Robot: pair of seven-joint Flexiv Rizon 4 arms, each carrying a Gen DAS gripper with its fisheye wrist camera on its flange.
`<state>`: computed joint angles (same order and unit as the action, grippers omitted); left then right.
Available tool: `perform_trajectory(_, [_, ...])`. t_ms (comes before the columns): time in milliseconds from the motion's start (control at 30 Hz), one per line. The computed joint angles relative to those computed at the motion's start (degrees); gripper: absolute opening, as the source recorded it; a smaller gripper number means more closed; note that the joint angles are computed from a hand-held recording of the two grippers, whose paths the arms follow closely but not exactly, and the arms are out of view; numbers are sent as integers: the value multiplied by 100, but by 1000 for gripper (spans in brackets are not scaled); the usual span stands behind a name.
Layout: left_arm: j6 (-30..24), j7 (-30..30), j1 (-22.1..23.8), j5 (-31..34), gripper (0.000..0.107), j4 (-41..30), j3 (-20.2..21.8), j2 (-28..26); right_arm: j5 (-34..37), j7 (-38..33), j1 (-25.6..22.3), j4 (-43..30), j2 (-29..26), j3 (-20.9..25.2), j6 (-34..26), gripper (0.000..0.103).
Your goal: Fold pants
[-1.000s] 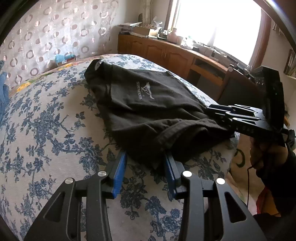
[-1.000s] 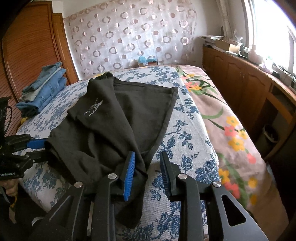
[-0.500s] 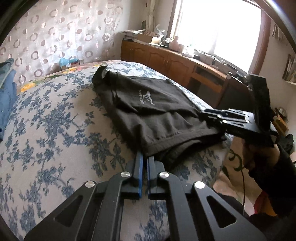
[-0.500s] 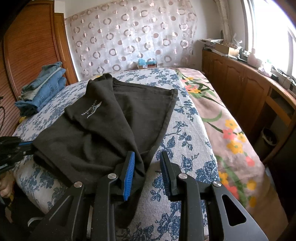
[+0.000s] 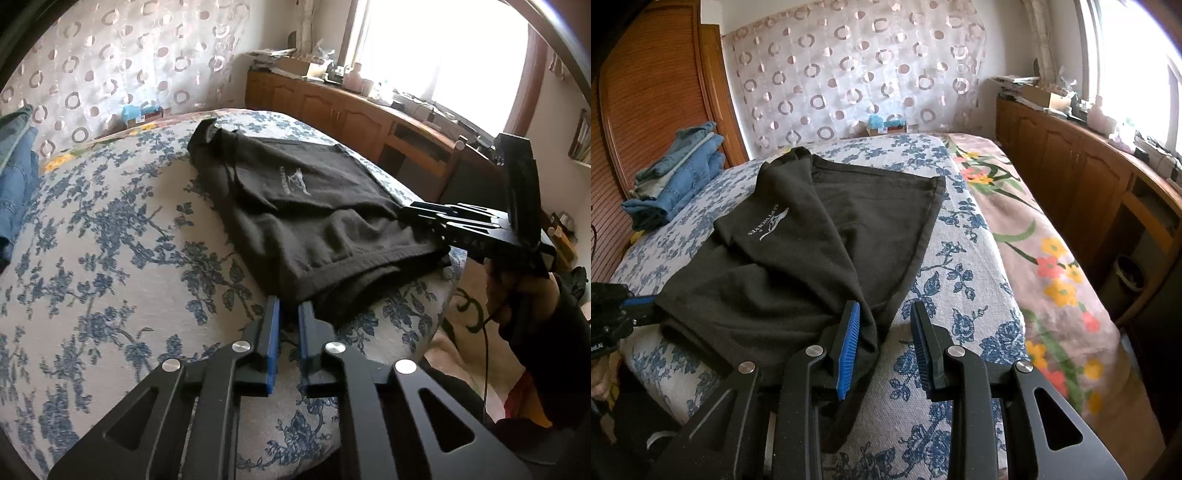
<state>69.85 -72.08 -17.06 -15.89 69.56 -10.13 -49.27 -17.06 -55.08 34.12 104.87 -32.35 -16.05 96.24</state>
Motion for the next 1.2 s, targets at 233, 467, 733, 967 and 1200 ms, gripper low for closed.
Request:
perform_trajectory(233, [99, -245, -36, 106, 61, -272, 234, -43, -49, -150, -16, -70, 144, 10, 97, 29])
perform_trajectory(467, [-105, -757, -114, 352, 77, -1124, 694, -466, -178, -517, -682, -742, -67, 939, -82, 29])
perform_trajectory(733, [-643, -1247, -50, 697, 77, -2329, 978, -1142, -231, -1308, -1574, -2044, -785, 2422, -860, 29])
perform_trajectory(967, [-570, -1456, 39, 849, 77, -2533, 949, -1304, 149, -2206, -1738, -3195, -1430, 3155, -1728, 29])
perform_trajectory(1200, [-213, -1426, 141, 729, 77, -2278, 753, -1225, 578, -2820, -1574, -3904, -1766, 3273, -2356, 29])
